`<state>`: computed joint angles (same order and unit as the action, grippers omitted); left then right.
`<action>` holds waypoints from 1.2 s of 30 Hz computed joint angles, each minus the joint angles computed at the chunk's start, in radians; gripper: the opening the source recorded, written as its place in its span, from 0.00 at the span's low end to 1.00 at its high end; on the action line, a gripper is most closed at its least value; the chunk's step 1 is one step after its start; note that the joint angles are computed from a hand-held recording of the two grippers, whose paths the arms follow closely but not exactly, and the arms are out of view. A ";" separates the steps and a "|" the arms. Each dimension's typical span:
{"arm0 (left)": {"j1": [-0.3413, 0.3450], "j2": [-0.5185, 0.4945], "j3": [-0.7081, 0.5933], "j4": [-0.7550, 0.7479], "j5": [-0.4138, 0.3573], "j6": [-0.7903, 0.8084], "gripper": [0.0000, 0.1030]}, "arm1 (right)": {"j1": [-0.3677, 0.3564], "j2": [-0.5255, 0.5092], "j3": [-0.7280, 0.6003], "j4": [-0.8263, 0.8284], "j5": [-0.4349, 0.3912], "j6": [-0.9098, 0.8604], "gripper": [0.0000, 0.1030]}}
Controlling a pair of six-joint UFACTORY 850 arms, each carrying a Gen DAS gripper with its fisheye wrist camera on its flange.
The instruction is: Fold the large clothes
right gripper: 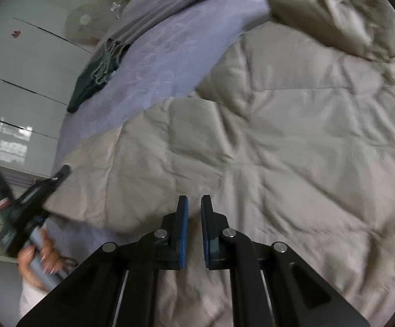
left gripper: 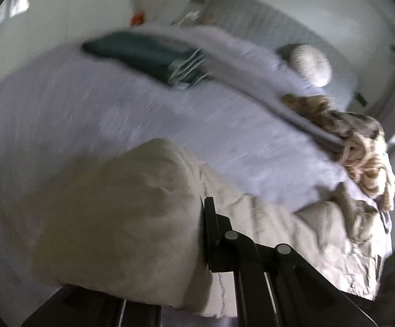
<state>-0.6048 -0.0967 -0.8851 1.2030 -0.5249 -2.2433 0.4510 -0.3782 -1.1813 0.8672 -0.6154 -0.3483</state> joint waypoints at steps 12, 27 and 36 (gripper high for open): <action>-0.126 -0.216 -0.387 -0.034 0.081 0.339 0.09 | -0.004 -0.153 -0.033 0.217 -0.142 -0.155 0.08; -0.272 -0.824 -1.084 -0.656 -0.166 1.138 0.10 | -0.351 0.200 0.203 -0.203 -0.034 -0.095 0.08; -0.296 -0.739 -0.973 -0.608 -0.123 1.051 1.00 | -0.385 0.185 0.205 -0.166 -0.041 -0.087 0.08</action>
